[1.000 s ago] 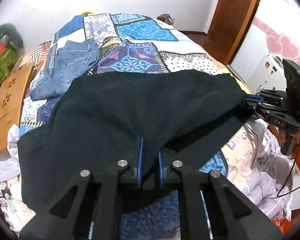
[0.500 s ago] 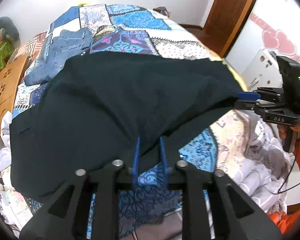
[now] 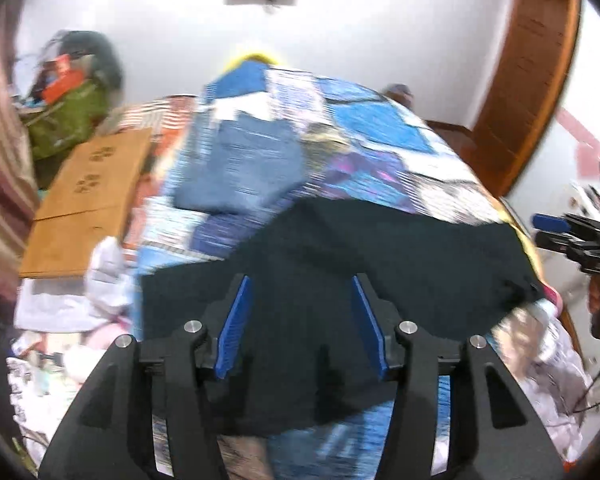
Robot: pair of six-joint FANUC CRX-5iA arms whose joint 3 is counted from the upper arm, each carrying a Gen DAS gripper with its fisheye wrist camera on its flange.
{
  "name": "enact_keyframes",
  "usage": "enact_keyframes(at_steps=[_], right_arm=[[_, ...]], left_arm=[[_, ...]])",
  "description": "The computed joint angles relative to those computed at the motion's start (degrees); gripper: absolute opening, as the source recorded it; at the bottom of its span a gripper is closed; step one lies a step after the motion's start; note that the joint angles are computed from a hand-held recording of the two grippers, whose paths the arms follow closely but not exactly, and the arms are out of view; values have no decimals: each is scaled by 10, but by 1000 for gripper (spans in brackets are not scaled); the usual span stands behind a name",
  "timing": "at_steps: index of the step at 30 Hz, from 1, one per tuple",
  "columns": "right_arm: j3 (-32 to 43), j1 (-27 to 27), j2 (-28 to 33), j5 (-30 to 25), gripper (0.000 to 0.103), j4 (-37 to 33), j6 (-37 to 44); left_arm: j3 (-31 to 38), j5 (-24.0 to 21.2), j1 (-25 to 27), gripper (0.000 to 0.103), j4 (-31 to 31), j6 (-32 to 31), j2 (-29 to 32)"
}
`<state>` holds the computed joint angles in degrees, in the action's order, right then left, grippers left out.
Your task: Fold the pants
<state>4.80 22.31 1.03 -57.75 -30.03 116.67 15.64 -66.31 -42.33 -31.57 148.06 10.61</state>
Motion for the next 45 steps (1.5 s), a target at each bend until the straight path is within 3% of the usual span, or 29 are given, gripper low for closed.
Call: enact_keyframes(at_steps=[3, 7, 14, 24, 27, 29, 31, 32, 36, 41, 45], right_arm=[[35, 21, 30, 6, 50, 0, -4], [85, 49, 76, 4, 50, 5, -10], [194, 101, 178, -40, 50, 23, -25], [360, 149, 324, -130, 50, 55, -61], [410, 155, 363, -165, 50, 65, -78], [444, 156, 389, -199, 46, 62, -86], [460, 157, 401, -221, 22, 58, -83], [457, 160, 401, -219, 21, 63, -77], [395, 171, 362, -154, 7, 82, -35], [360, 187, 349, -93, 6, 125, -30], [395, 197, 374, -128, 11, 151, -72]], left_arm=[[-29, -15, 29, 54, -9, 4, -27], [-85, -2, 83, 55, 19, -7, -57], [-206, 103, 194, 55, 139, -55, -67], [-273, 211, 251, 55, 251, -155, -47], [-281, 233, 256, 39, 268, -180, -46], [-276, 233, 247, 25, 250, -173, -46], [-261, 221, 231, 17, 213, -150, -47], [-248, 208, 220, 16, 188, -132, -44], [-201, 144, 192, 15, 102, -69, -29], [-201, 145, 223, 18, 115, -82, -24], [-197, 130, 236, 28, 146, -113, -19]])
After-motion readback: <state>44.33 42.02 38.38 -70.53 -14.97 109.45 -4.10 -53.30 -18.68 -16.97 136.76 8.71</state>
